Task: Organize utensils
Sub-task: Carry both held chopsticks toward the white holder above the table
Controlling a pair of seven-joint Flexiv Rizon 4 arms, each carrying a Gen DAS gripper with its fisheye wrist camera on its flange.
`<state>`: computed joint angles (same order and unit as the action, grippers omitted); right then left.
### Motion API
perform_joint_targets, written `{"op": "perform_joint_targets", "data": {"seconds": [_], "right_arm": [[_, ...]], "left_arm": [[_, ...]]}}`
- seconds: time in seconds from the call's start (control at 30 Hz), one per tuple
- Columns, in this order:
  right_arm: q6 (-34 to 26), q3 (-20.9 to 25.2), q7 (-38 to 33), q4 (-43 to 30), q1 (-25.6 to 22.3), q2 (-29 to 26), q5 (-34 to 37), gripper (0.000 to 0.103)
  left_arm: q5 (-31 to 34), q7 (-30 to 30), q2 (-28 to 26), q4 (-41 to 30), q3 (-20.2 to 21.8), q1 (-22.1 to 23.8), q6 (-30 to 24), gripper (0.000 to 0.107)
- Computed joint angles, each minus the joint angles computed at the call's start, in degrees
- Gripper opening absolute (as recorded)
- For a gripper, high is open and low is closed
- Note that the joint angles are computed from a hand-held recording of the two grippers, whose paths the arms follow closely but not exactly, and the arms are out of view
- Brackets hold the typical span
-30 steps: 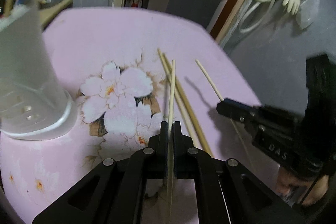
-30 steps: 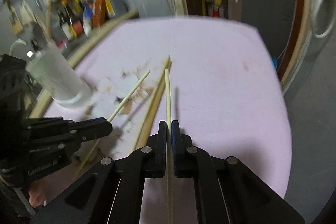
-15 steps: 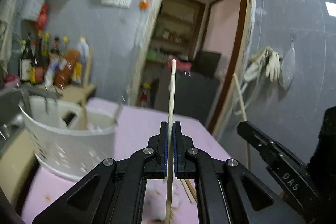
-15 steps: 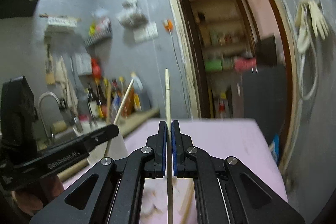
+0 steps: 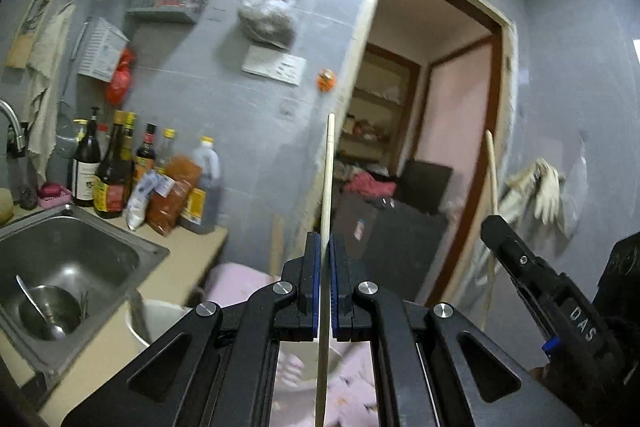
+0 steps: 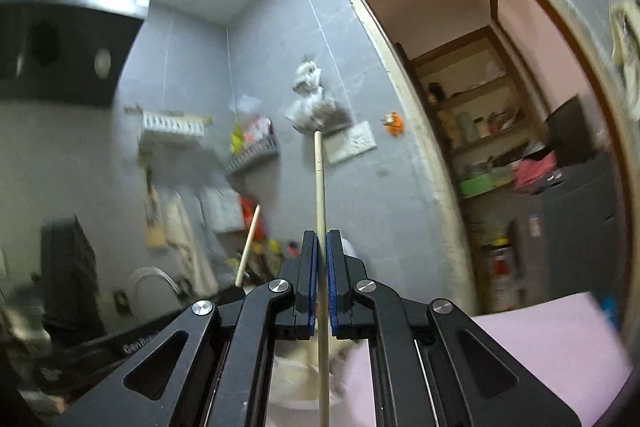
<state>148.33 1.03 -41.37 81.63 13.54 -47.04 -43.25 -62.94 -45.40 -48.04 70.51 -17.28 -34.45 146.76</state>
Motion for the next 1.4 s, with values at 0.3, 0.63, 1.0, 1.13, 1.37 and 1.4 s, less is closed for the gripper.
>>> {"op": "perform_joint_targets", "data": {"seconds": [0.3,0.63,1.0,1.13,1.37,1.4], "right_arm": [[-1.18,-0.23,7.73,-17.38,3.38,-9.72,0.13,0.003],[-1.22,-3.22,8.74,-22.06,5.35,-14.20,0.27,0.003],[-2.76,-4.07,4.11,-20.75,6.73,-15.09,1.44,0.003],[-3.24,-3.87,1.83,-19.75,7.23,-14.96,2.15,0.003],[-3.67,-3.14,-0.48,-18.78,7.30,-14.77,2.24,0.003],[-3.75,-3.05,-0.56,-18.84,7.24,-14.83,2.19,0.003]], "left_arm": [[7.60,-19.02,4.08,10.87,2.93,7.09,0.66,0.002],[3.06,-15.02,-1.81,4.29,4.38,5.18,7.42,0.002],[4.14,-9.87,-6.27,0.79,0.11,6.48,11.86,0.002],[4.63,-10.51,-5.81,2.74,0.11,6.84,11.35,0.002],[2.28,-8.59,-7.03,0.96,-0.44,6.26,11.80,0.002],[2.14,-8.06,-7.25,0.57,-0.42,6.05,11.96,0.002]]}}
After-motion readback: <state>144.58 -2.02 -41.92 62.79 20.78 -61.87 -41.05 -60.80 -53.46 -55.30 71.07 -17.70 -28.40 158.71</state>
